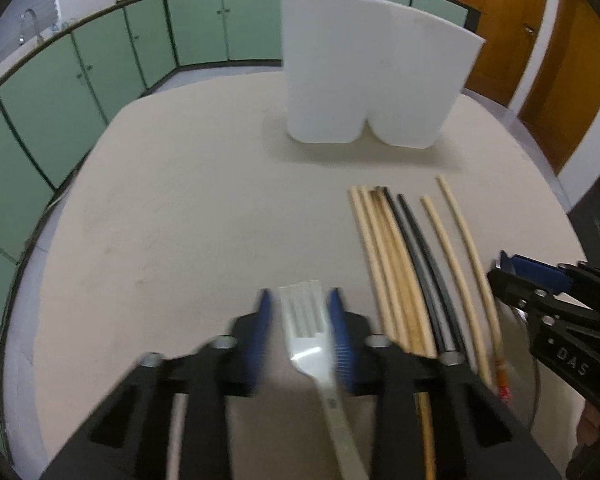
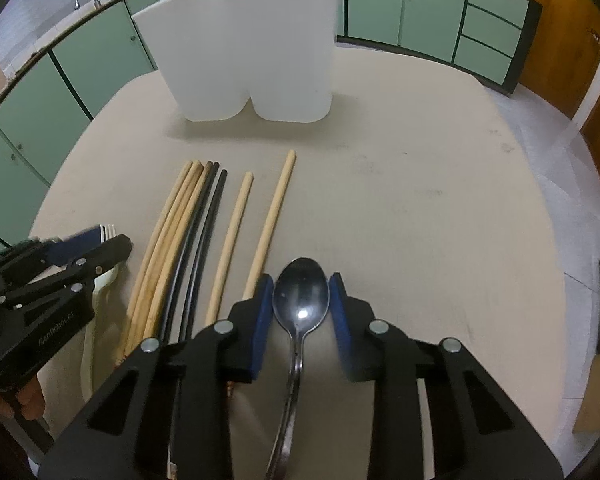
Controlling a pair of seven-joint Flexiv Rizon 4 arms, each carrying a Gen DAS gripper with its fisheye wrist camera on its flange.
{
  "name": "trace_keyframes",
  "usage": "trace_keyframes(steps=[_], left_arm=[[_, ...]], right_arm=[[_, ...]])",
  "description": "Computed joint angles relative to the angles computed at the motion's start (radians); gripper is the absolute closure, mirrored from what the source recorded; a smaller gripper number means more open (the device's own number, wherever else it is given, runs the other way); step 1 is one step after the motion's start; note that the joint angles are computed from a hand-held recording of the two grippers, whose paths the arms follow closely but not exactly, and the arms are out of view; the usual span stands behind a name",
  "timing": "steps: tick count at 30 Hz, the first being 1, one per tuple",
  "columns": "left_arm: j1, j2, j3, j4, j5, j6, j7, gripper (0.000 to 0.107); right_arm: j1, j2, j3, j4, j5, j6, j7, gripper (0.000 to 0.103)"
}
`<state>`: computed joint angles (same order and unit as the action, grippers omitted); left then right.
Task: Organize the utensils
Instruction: 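Lift fork and spoon and lower both into the white utensil holder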
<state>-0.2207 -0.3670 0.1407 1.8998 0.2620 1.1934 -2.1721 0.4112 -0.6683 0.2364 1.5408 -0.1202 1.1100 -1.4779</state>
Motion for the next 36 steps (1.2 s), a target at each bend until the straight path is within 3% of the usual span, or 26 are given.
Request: trace_keyframes(steps=[2, 6, 11, 15, 22, 36], left_arm=[[0.02, 0.008, -0.022, 0.021, -0.029, 0.031, 0.027, 0.087], [0.053, 0.033, -0.052, 0.106, -0.1, 0.202, 0.089, 0.087], [-0.128, 0.034, 0.155, 0.082, 0.062, 0.325, -0.039, 0.087], [-0.281, 0.023, 0.324, 0.014, 0.211, 0.338, -0.192, 0.087], [-0.383, 0.029, 0.449, -0.05, 0.418, 0.34, -0.42, 0.087], [-0.382, 0.088, 0.437, -0.157, 0.716, 0.275, -0.698, 0.087]], right_arm=[[-0.025, 0.001, 0.03, 0.0, 0.029, 0.008, -0.025, 0.076], [-0.059, 0.024, 0.067, 0.044, 0.076, 0.092, -0.089, 0.076], [-0.121, 0.05, 0.134, 0.075, 0.135, 0.185, -0.18, 0.076], [-0.139, 0.059, 0.154, 0.066, 0.154, 0.211, -0.218, 0.076], [-0.15, 0.07, 0.174, 0.052, 0.176, 0.265, -0.271, 0.076], [-0.177, 0.059, 0.219, -0.049, 0.183, 0.298, -0.326, 0.076]])
